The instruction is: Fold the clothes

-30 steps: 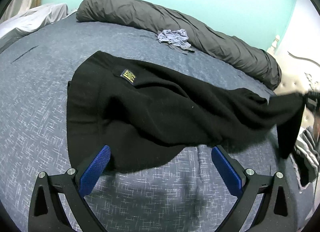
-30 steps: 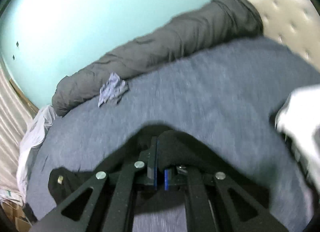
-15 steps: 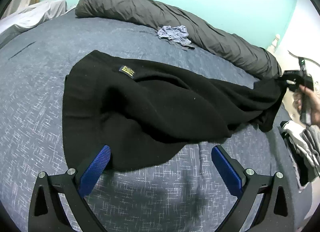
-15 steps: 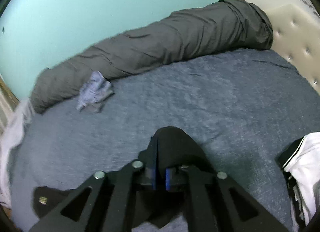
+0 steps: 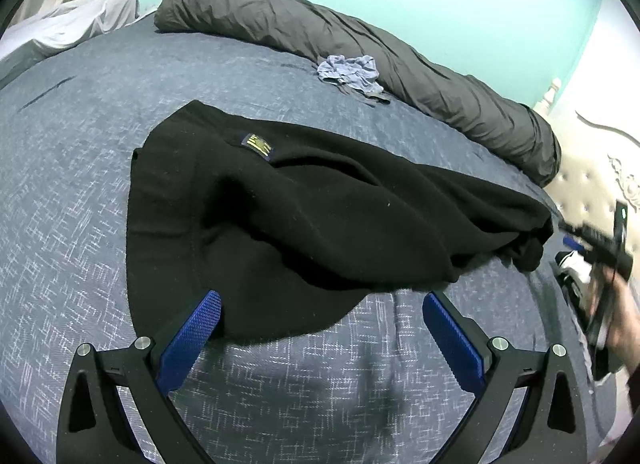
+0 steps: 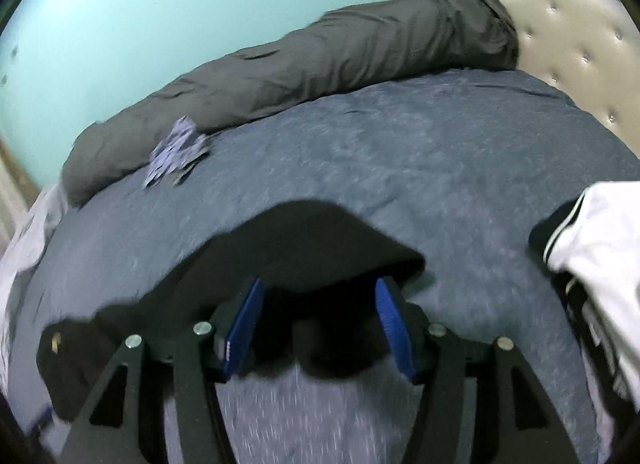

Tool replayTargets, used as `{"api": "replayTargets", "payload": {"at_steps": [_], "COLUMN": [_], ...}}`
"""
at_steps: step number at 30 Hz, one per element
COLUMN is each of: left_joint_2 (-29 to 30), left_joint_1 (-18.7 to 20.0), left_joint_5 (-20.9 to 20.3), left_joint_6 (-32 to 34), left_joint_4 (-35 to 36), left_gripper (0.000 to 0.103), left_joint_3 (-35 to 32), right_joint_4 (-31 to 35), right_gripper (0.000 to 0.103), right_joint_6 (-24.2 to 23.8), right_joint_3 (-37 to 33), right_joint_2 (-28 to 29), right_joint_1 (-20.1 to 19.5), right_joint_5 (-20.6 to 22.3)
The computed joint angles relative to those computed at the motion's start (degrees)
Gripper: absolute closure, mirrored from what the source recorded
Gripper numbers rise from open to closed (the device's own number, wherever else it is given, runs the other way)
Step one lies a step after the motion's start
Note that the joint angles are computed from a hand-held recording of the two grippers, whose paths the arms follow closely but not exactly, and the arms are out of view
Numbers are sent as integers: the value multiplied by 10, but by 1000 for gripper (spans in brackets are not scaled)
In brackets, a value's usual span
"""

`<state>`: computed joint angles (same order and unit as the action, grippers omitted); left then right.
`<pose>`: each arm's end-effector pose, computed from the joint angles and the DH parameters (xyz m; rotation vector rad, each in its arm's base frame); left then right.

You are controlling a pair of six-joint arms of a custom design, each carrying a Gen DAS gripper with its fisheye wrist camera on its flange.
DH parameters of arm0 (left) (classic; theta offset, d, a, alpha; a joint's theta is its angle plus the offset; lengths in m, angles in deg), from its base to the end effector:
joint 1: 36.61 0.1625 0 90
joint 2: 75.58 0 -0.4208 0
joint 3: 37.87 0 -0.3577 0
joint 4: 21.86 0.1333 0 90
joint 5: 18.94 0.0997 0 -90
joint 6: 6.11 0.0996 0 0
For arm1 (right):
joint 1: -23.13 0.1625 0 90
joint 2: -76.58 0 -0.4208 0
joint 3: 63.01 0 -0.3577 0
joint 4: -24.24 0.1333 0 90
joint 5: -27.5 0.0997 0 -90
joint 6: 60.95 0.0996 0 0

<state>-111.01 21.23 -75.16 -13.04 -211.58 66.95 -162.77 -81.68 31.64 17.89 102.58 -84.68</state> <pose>-0.1579 -0.6055 0.0505 0.3603 2.5929 -0.9314 -0.0226 -0.6439 0.3546 -0.0594 -2.2649 1.1590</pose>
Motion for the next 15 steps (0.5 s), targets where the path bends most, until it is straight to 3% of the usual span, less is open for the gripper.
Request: {"api": "replayTargets", "payload": {"at_steps": [5, 7, 10, 15], "left_joint_2": [-1, -1, -1, -2], "left_joint_1": [1, 1, 2, 2], "left_joint_5": [-3, -4, -2, 0], "left_joint_6": [-4, -4, -6, -2], "left_joint_4": [2, 0, 1, 4], "left_gripper": [0, 0, 0, 0], "left_joint_3": [0, 0, -1, -3], "right_joint_4": [13, 24, 31, 71], "right_gripper": [44, 44, 44, 44], "right_joint_6": [-60, -70, -77, -80], "right_joint_3": [45, 28, 1, -77], "right_joint_2": [4, 26, 51, 109], "right_joint_1": [-7, 4, 12, 25], "right_joint_5": [32, -1, -4, -73]}}
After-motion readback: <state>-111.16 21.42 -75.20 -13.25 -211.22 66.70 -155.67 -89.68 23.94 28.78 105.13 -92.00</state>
